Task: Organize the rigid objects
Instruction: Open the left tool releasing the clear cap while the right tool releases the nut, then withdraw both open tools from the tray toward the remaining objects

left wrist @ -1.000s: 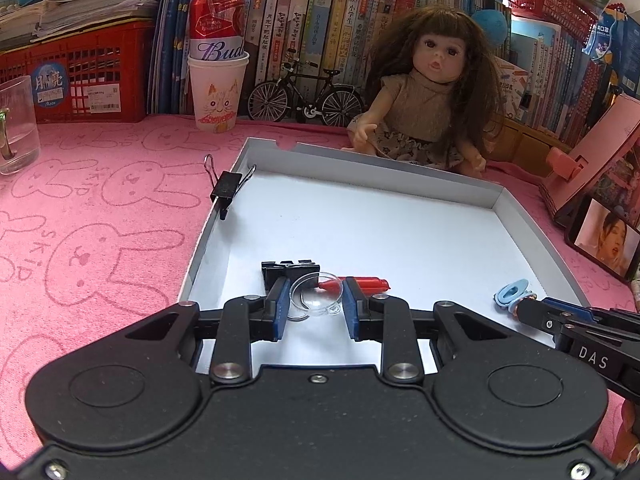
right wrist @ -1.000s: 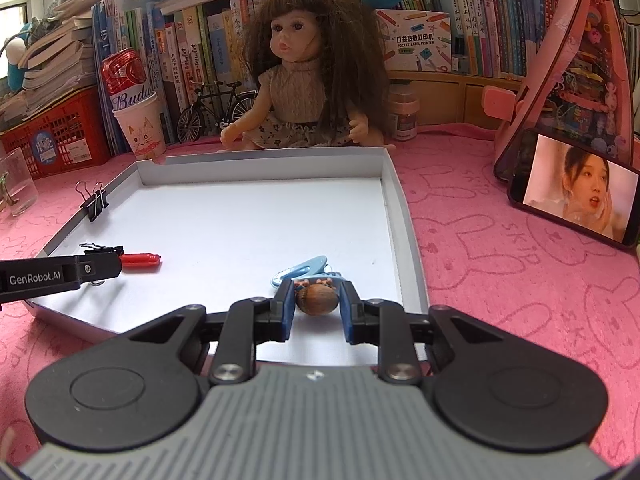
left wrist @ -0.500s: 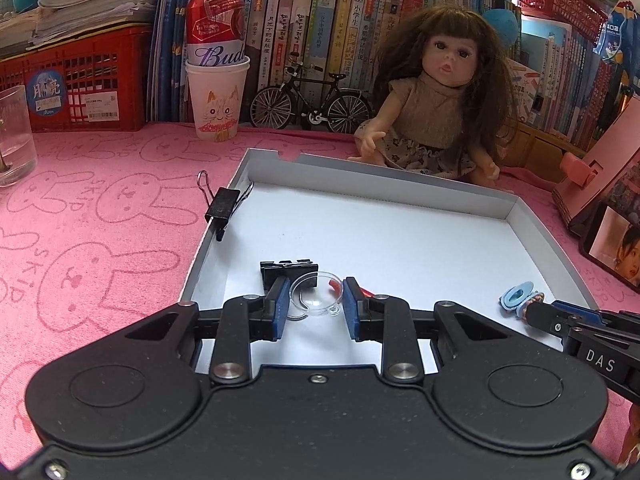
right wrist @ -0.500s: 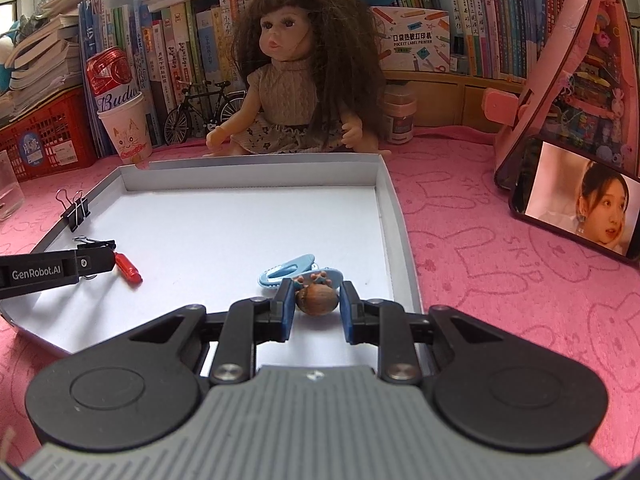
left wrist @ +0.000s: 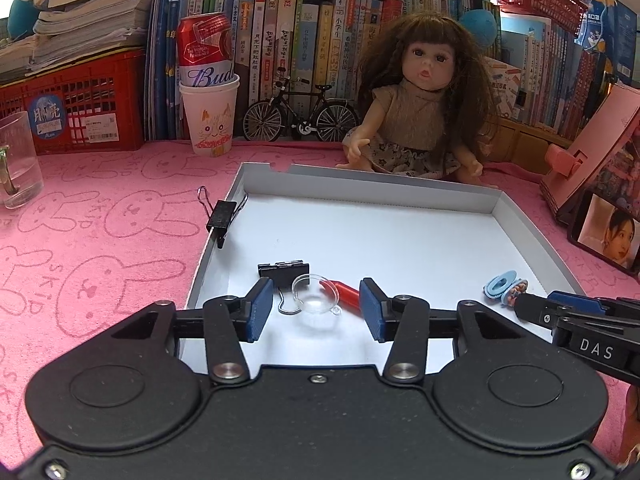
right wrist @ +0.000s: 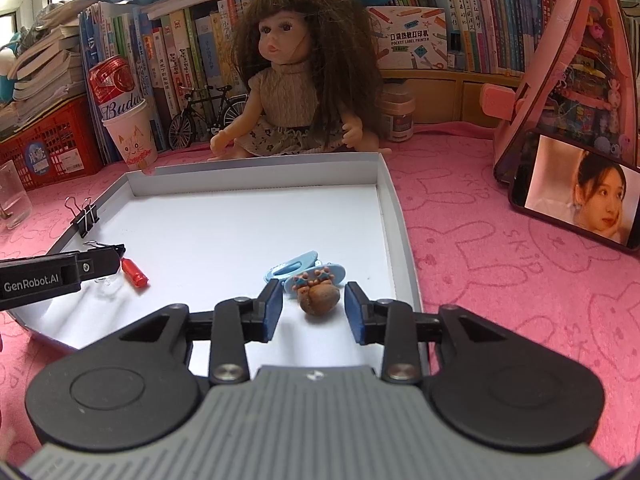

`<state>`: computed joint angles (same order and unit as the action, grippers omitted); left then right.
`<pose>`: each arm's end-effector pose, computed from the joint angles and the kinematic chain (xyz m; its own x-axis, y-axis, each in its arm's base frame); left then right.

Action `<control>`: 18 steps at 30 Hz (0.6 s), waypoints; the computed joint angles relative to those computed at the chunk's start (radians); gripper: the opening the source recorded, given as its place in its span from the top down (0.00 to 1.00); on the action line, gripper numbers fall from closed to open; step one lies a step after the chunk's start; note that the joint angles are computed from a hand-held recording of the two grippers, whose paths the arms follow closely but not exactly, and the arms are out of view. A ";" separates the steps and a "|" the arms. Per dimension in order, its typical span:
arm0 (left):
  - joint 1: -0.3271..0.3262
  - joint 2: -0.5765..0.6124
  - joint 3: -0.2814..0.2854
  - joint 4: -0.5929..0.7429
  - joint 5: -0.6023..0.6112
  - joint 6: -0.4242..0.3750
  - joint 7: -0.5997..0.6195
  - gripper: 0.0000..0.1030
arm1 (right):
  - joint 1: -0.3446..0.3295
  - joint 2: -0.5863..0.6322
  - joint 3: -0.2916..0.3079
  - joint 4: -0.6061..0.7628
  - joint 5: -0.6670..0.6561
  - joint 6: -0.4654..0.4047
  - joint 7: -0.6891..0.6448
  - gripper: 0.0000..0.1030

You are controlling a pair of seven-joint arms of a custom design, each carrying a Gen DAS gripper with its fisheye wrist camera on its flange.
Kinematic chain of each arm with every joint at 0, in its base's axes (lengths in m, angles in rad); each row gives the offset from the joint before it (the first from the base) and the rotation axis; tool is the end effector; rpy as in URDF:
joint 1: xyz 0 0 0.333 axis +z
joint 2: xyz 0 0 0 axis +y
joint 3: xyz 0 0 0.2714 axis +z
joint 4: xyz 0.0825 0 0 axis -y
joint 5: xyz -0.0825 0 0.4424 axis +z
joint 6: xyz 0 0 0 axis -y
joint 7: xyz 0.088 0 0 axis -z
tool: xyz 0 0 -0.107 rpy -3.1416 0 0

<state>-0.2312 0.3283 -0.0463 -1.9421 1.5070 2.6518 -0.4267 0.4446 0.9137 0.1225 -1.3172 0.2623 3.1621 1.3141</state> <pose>0.6297 -0.2072 0.2561 0.3928 -0.9151 0.0912 -0.5229 -0.3038 -0.7964 0.7031 0.3864 0.2328 0.4876 -0.8675 -0.0980 -0.5574 -0.2229 -0.7998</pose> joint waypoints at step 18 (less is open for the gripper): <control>0.002 -0.132 -0.061 -0.130 0.108 0.009 -0.074 0.37 | -0.234 -0.143 0.267 -0.278 -0.082 0.175 -0.135 0.23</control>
